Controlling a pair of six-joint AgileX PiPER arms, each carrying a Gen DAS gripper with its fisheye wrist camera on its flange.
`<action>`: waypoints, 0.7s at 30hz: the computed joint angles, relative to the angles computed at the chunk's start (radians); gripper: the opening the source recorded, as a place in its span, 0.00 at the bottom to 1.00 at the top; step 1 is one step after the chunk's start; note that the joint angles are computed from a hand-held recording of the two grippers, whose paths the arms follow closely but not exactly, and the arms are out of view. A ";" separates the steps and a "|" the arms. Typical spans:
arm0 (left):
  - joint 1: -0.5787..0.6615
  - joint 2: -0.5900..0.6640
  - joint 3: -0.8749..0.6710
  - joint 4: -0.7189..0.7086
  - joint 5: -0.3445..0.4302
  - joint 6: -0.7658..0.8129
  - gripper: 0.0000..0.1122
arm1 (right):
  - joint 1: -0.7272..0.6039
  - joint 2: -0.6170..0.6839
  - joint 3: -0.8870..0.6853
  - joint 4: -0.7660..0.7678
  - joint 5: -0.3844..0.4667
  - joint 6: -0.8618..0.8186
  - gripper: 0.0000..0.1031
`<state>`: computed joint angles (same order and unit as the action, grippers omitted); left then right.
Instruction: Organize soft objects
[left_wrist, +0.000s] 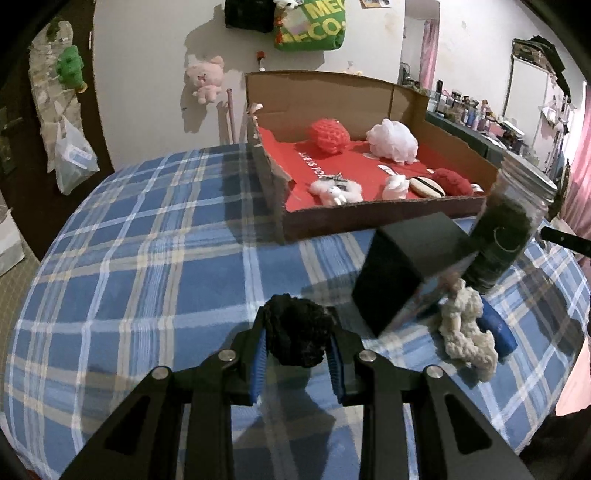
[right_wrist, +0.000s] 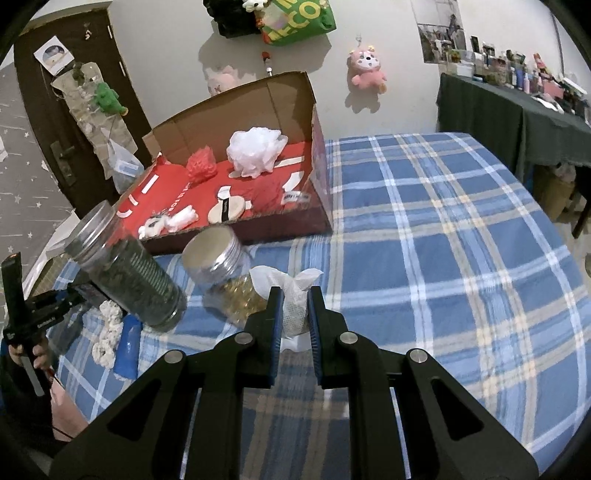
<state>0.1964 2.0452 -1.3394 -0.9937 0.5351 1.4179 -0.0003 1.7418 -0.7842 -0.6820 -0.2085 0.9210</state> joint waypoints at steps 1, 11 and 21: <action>0.001 0.013 -0.025 0.020 0.012 -0.018 0.27 | -0.002 0.003 -0.012 -0.029 0.009 0.018 0.13; -0.009 0.113 -0.232 0.133 0.077 -0.078 0.27 | -0.021 0.055 -0.143 -0.546 0.054 0.419 0.13; -0.016 0.198 -0.454 0.214 0.245 -0.142 0.27 | -0.056 0.099 -0.256 -0.995 -0.016 0.796 0.13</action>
